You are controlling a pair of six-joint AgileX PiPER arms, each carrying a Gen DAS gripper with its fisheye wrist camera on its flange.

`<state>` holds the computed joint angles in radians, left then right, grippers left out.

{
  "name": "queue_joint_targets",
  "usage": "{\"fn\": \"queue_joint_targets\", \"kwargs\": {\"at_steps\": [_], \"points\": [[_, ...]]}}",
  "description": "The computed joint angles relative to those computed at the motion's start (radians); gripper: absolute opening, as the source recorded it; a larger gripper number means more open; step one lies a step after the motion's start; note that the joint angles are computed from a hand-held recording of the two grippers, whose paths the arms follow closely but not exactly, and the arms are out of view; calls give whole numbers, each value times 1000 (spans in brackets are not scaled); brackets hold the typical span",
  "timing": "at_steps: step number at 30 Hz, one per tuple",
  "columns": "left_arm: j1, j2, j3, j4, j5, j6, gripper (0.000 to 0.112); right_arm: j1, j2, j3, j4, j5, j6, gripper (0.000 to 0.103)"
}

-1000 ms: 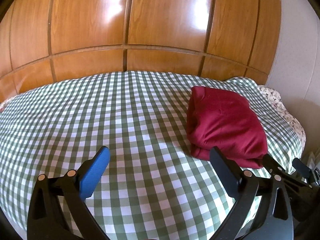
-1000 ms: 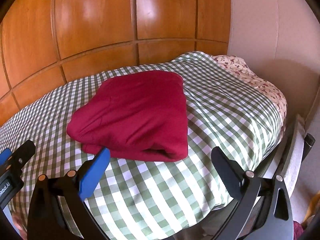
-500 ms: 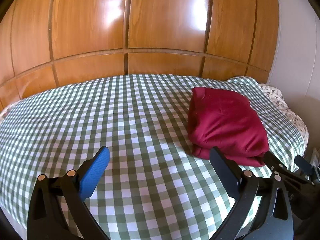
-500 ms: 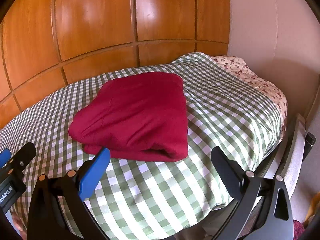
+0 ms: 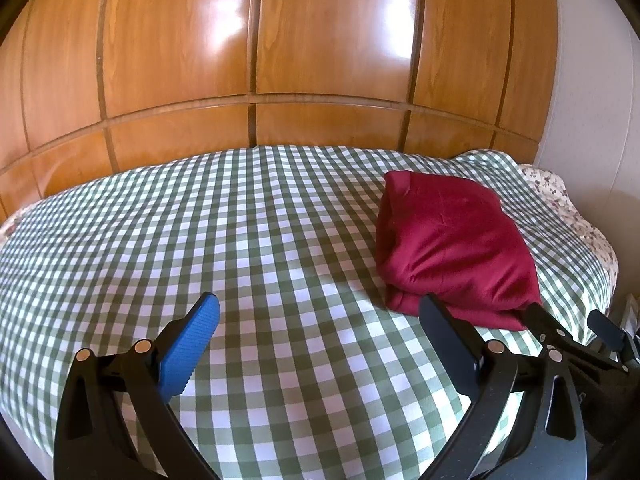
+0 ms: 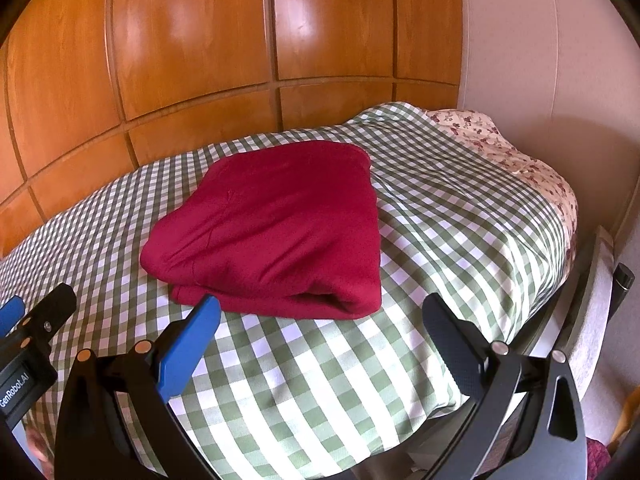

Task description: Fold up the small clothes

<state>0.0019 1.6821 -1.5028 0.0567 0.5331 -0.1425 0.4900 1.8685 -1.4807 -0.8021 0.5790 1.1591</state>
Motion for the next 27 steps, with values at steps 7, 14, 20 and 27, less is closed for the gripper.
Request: {"fn": "queue_joint_targets", "kwargs": {"at_steps": [7, 14, 20, 27], "points": [[-4, -9, 10, 8, -16, -7, 99, 32, -13, 15, -87, 23, 89, 101], [-4, -22, 18, 11, -24, -9, 99, 40, -10, 16, -82, 29, 94, 101], [-1, -25, 22, 5, -27, -1, 99, 45, -7, 18, -82, 30, 101, 101], [3, -25, 27, 15, -38, -10, 99, 41, -1, 24, -75, 16, 97, 101]]}}
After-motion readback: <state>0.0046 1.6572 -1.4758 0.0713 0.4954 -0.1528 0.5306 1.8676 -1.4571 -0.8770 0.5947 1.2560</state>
